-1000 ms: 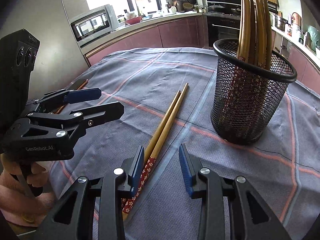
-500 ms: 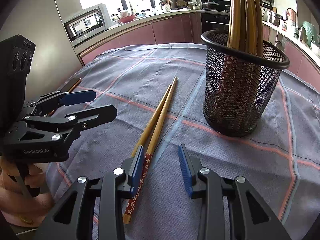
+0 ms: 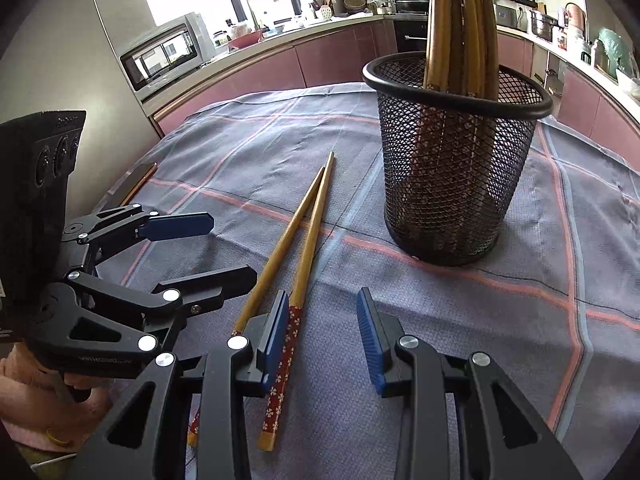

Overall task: Organize utensils
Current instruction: 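Close the right tool on one remaining chopstick while the left tool grasps the other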

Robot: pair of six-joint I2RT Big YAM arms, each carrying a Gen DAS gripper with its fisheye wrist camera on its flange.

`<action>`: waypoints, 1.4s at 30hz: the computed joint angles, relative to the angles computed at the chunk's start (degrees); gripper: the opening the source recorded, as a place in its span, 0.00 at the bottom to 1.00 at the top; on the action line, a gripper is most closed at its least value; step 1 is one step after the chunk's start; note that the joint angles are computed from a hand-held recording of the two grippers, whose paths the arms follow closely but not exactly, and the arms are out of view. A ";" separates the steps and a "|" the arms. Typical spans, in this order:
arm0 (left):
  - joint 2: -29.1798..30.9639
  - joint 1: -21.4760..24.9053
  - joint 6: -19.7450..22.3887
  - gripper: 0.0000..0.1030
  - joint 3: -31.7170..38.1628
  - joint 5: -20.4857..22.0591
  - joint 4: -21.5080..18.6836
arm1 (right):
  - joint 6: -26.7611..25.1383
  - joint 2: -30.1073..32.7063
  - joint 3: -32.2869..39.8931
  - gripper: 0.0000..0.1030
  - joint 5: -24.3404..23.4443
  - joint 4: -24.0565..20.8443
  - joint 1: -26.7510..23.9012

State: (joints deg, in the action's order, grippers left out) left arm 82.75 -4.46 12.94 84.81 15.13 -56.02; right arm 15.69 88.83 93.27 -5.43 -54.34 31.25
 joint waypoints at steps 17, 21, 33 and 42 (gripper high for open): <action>0.89 -1.25 1.54 0.56 0.24 -1.86 0.44 | -0.07 2.90 4.09 0.31 -2.85 0.04 -0.86; 0.61 -1.22 1.96 0.48 -0.27 -2.74 1.19 | 0.17 4.89 5.75 0.22 -2.31 -0.44 -0.57; 1.45 -0.94 -0.35 0.35 1.34 -2.65 0.20 | 1.96 3.43 3.90 0.08 -0.42 -0.51 -0.50; 4.06 -1.68 -0.74 0.30 4.14 -4.24 -0.39 | -1.24 5.64 6.83 0.12 4.06 -2.03 0.39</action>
